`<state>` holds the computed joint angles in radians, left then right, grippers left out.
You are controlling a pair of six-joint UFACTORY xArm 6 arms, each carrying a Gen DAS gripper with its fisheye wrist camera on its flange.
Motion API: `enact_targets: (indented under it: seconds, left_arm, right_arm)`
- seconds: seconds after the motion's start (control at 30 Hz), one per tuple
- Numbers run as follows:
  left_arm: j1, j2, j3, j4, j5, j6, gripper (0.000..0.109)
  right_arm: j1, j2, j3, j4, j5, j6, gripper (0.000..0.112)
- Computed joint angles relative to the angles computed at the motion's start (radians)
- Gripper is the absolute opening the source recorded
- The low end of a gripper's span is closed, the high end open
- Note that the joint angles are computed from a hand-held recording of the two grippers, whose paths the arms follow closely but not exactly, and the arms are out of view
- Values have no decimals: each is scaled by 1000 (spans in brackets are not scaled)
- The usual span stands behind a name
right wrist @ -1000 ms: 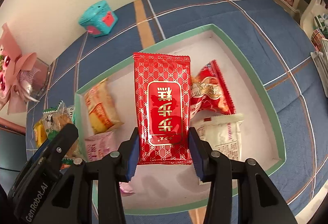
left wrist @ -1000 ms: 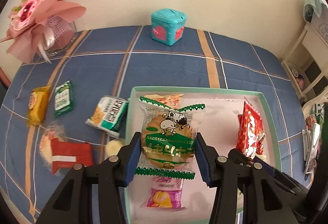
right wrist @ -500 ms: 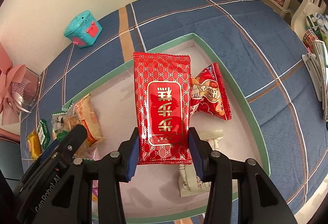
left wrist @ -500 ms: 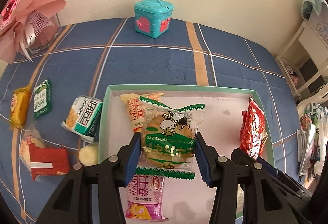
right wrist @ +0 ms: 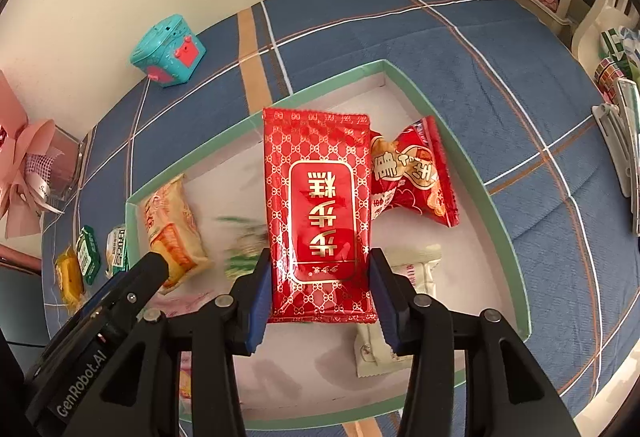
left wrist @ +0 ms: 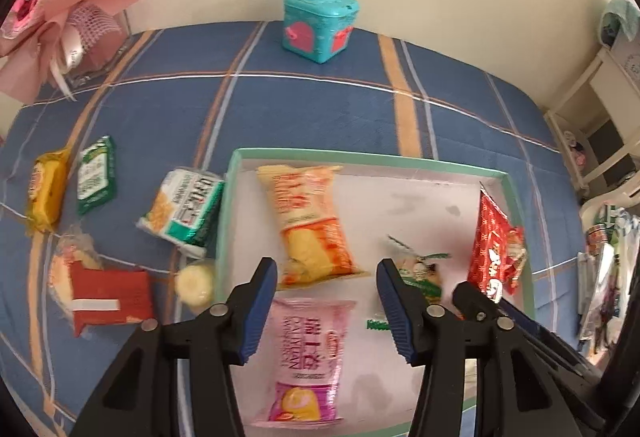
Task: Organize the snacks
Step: 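Carry both snacks over the white tray and open both tools to drop them, then withdraw both open tools from the tray toward the remaining snacks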
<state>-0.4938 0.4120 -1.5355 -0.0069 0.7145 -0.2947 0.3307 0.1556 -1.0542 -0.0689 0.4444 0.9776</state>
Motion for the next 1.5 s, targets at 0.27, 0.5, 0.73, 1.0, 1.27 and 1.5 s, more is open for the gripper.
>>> enact_targets:
  seconds: [0.27,0.5,0.73,1.0,1.27,1.5]
  left_arm:
    - [37,-20,29,91,47,-76,63]
    - [72,-49,63,132,61,-109,79]
    - [102,-93,118,208,40,-144,99]
    - [130,-127,159,230,7,-157,103]
    - [158,-143,180,244,-14,-171,103]
    - [185,-151,199,265,-30,-210,103]
  right_arm:
    - [16,10,-26,5,31,-25,64]
    - [38,2,-45,-36,76,-11,81]
    - [65,-5,-61,-91,113,6,84]
    - [103,-9,-81,-136,129,16,84]
    - [125,9,-107,-172,126,47,96]
    - [146,39,-152,-213,137,65,97]
